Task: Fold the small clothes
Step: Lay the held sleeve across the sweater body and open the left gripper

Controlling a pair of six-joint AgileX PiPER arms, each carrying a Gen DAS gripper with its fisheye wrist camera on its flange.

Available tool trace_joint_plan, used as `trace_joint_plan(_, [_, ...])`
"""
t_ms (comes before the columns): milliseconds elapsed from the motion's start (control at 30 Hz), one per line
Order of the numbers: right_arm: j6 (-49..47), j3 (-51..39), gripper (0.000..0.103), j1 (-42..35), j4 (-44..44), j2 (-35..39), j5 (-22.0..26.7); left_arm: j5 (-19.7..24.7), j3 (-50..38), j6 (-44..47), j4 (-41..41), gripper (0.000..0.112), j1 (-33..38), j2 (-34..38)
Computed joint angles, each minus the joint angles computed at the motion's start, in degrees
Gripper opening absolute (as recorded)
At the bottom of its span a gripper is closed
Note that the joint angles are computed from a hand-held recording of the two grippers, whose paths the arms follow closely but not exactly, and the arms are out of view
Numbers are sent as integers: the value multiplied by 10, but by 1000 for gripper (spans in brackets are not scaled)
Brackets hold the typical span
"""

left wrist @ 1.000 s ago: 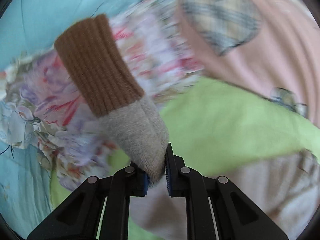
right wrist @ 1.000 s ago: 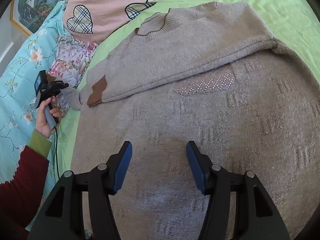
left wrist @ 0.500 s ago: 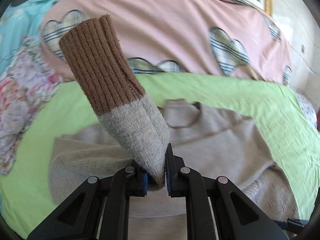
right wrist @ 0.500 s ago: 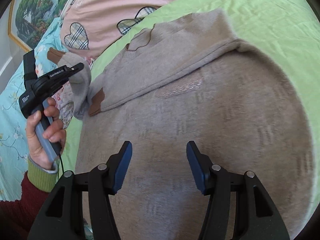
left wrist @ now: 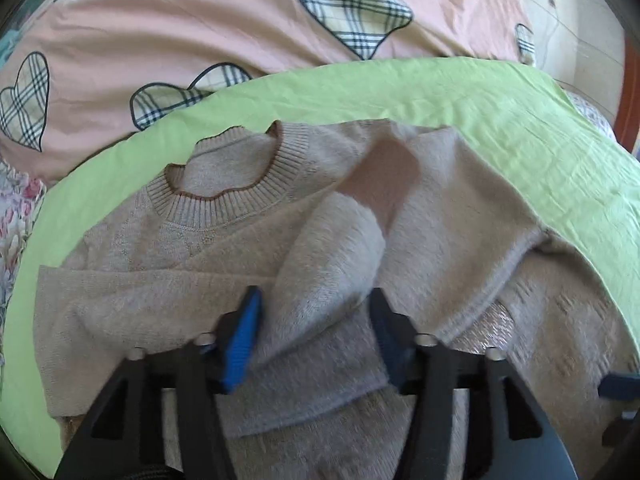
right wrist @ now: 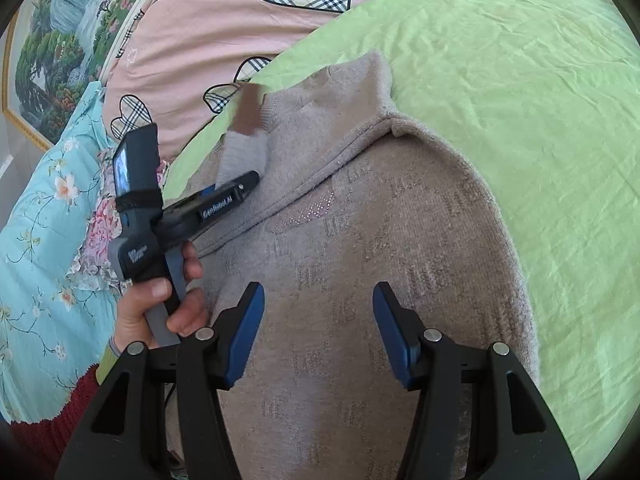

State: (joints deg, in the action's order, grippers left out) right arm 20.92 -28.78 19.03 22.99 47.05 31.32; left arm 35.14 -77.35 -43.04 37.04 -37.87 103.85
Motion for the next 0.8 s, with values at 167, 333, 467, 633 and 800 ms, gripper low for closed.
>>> trace_joint_plan(167, [-38,-14,63,-13,23,27,-17,5,102,-72,57,76,-20,-90])
trace_joint_plan(333, [-201,-49,63,-59,155,106,-37,22,223,-146,91,76,22,-202])
trace_joint_plan(467, [-341,-91,63,-90,281,183,-61,30,271,-184,104,76,123,-244])
trace_joint_plan(633, [-497,-167,63,-125,441,316,-56,-19,271,-118,41,76,278,-220])
trace_joint_plan(800, [-552,-218,62,-141,533,418,-32,-69,277,-57,-26,78,340,-193])
